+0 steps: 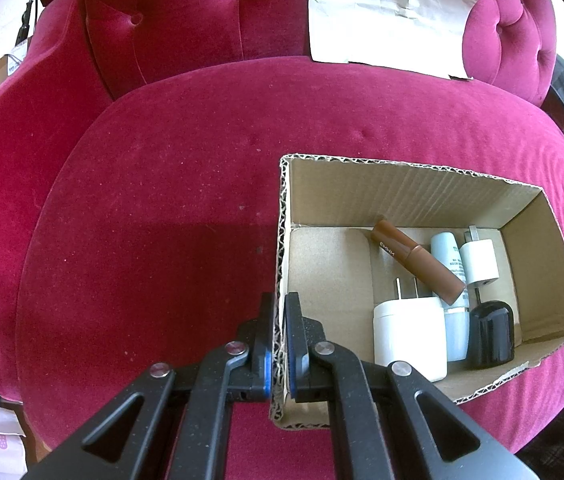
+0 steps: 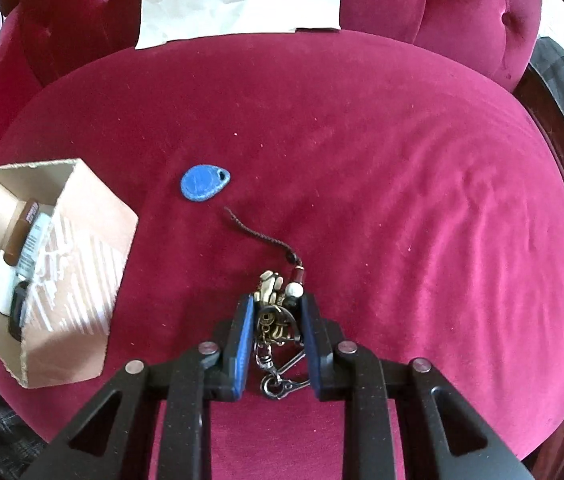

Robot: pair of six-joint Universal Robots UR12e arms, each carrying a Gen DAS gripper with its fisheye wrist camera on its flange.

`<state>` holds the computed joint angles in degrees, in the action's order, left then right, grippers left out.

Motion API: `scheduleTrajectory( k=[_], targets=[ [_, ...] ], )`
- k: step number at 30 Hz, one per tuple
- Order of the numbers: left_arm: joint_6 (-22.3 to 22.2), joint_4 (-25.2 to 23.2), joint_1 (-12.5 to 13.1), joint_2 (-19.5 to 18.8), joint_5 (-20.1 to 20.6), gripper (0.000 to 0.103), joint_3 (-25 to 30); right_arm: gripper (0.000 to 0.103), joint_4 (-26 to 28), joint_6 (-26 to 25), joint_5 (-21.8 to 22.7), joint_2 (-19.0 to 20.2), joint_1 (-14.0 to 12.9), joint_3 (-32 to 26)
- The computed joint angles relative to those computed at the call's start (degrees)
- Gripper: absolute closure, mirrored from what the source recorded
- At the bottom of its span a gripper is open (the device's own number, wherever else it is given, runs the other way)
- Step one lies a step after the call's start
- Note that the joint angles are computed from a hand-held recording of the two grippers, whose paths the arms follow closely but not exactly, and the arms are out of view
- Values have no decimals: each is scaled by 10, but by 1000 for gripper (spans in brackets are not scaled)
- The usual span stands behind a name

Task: Organize rigid objects
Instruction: 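Grasp the metal keychain with carabiner using the right gripper, then lift the keychain with the right gripper and carry it over the box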

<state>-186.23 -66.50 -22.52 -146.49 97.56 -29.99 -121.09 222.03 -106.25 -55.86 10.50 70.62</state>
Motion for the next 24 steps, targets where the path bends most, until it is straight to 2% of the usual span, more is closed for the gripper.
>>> scheduleTrajectory(
  k=[13,14,17,24],
  targets=[
    [0,-1,0,-1,0,98,2,79,7,4,-32,-11,11,-21],
    [-1,-1,0,-1,1,98,1,79,18,6,-37,0,19,-45],
    [0,-1,0,-1,1,98,2,79,-3,-15,-37,-1,6,-38],
    [-1,-1,-1,-1,1,98,2,79,-15,-30,-46,6,14,-59]
  ],
)
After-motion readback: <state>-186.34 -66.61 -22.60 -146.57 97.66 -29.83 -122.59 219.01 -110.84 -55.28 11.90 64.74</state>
